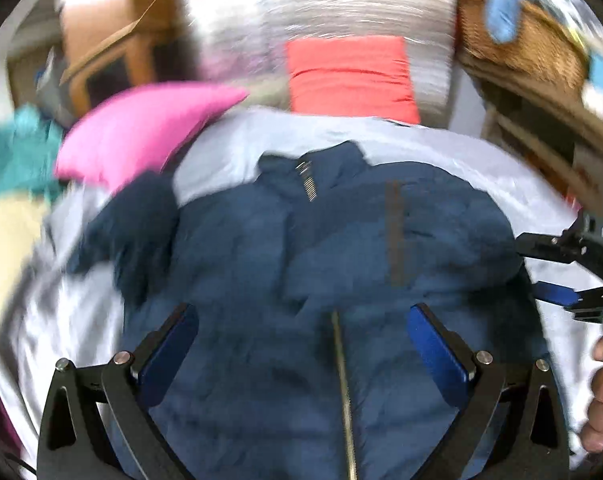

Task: Fold large clothes

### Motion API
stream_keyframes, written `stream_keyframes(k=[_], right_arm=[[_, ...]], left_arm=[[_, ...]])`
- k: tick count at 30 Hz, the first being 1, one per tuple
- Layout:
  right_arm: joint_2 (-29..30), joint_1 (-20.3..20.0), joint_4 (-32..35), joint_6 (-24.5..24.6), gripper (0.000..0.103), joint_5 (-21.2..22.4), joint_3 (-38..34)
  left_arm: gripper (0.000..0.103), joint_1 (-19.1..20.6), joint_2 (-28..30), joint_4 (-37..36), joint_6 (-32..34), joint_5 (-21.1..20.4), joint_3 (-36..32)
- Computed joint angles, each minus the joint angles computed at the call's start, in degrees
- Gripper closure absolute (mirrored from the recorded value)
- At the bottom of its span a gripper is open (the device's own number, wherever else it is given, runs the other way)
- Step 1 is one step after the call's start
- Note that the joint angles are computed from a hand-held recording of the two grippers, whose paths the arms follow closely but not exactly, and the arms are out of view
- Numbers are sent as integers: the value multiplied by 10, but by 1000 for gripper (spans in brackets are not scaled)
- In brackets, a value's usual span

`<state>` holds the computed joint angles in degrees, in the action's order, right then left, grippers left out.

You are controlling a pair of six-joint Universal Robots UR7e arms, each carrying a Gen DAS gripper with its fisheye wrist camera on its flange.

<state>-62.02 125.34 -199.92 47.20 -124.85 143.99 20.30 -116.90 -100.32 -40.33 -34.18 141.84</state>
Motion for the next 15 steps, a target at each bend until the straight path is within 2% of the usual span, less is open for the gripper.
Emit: stream_keyframes(k=[2,6,7,9,10,11,12,13,14,15], right_arm=[[7,-28,-30,4,17,37,13],[32,-62,-67,0,23,69,15],[37,-66,-63,-3,25,62,9],[32,-66,-48,-4,42,47,3],[34,-70,-45,-5,46,42,1],[31,-73,-37,-4,51,39,0],[30,-77,-34,-7,60,37,-1],[27,-80,-25,-12,66,33,-3],[26,-82,-14,-20,76,25,-9],[23,-82,-4,-22,80,17,-12]], left_arm=[[0,6,79,-101,67,49,27],[0,47,194,-238,141,89,38],[0,56,209,-252,142,100,36],[0,80,226,-307,170,117,37],[2,92,229,-328,189,116,35],[12,107,231,-347,210,114,31],[30,111,229,-347,212,109,29],[43,121,217,-337,215,94,22],[67,132,207,-330,216,77,11],[69,142,185,-309,201,55,-1]])
